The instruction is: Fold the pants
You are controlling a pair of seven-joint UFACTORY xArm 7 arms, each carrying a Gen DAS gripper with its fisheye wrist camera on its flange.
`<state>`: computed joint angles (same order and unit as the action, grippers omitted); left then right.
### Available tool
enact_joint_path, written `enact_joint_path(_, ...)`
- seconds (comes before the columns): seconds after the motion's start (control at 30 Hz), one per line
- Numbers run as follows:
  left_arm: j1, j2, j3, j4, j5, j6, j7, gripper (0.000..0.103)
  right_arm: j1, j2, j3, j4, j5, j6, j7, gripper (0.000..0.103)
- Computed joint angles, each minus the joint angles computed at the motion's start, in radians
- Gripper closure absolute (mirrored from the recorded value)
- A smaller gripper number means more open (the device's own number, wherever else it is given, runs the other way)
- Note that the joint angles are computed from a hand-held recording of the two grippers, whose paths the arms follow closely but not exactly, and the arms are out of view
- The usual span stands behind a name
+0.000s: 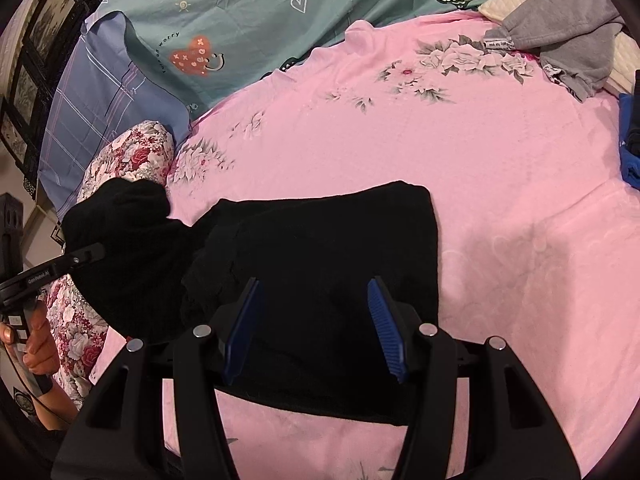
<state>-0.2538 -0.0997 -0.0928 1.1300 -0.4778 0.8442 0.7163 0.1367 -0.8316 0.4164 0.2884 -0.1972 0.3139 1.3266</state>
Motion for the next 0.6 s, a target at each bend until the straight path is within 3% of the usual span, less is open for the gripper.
enact_joint_path(0.03, -0.011, 0.019, -0.012, 0.002, 0.005, 0.012, 0.001, 0.083, -0.005, -0.009, 0.01, 0.001, -0.001, 0.011, 0.01, 0.047)
enact_joint_path(0.07, -0.023, 0.047, -0.027, 0.0, 0.021, 0.015, -0.007, 0.074, -0.003, -0.015, 0.013, 0.001, -0.002, 0.016, 0.013, 0.047)
enact_joint_path(0.1, -0.031, 0.073, -0.038, 0.003, 0.036, 0.018, -0.021, 0.048, 0.001, -0.018, 0.012, 0.001, -0.002, 0.021, 0.014, 0.047)
enact_joint_path(0.17, -0.042, 0.118, -0.052, 0.014, 0.019, 0.066, -0.019, 0.013, 0.011, -0.019, 0.009, 0.004, 0.002, 0.046, 0.017, 0.047)
enact_joint_path(0.33, -0.034, 0.07, -0.044, -0.011, -0.024, 0.146, 0.079, 0.01, 0.043, -0.027, -0.015, 0.004, 0.016, 0.097, 0.019, 0.047)
enact_joint_path(0.43, 0.017, 0.052, 0.011, 0.059, -0.137, 0.276, 0.123, 0.008, 0.045, -0.029, -0.02, 0.011, 0.015, 0.114, 0.018, 0.047)
enact_joint_path(0.47, 0.042, 0.044, 0.036, 0.078, -0.198, 0.309, 0.15, 0.002, 0.036, -0.033, -0.016, 0.012, 0.009, 0.102, 0.024, 0.042)
enact_joint_path(0.53, 0.084, 0.029, 0.067, 0.079, -0.283, 0.292, 0.192, 0.002, 0.012, -0.026, -0.002, 0.018, 0.001, 0.075, 0.042, 0.032)
enact_joint_path(0.6, 0.118, 0.011, 0.081, 0.056, -0.289, 0.198, 0.159, 0.002, -0.013, 0.005, 0.012, 0.038, -0.01, 0.048, 0.054, 0.025)
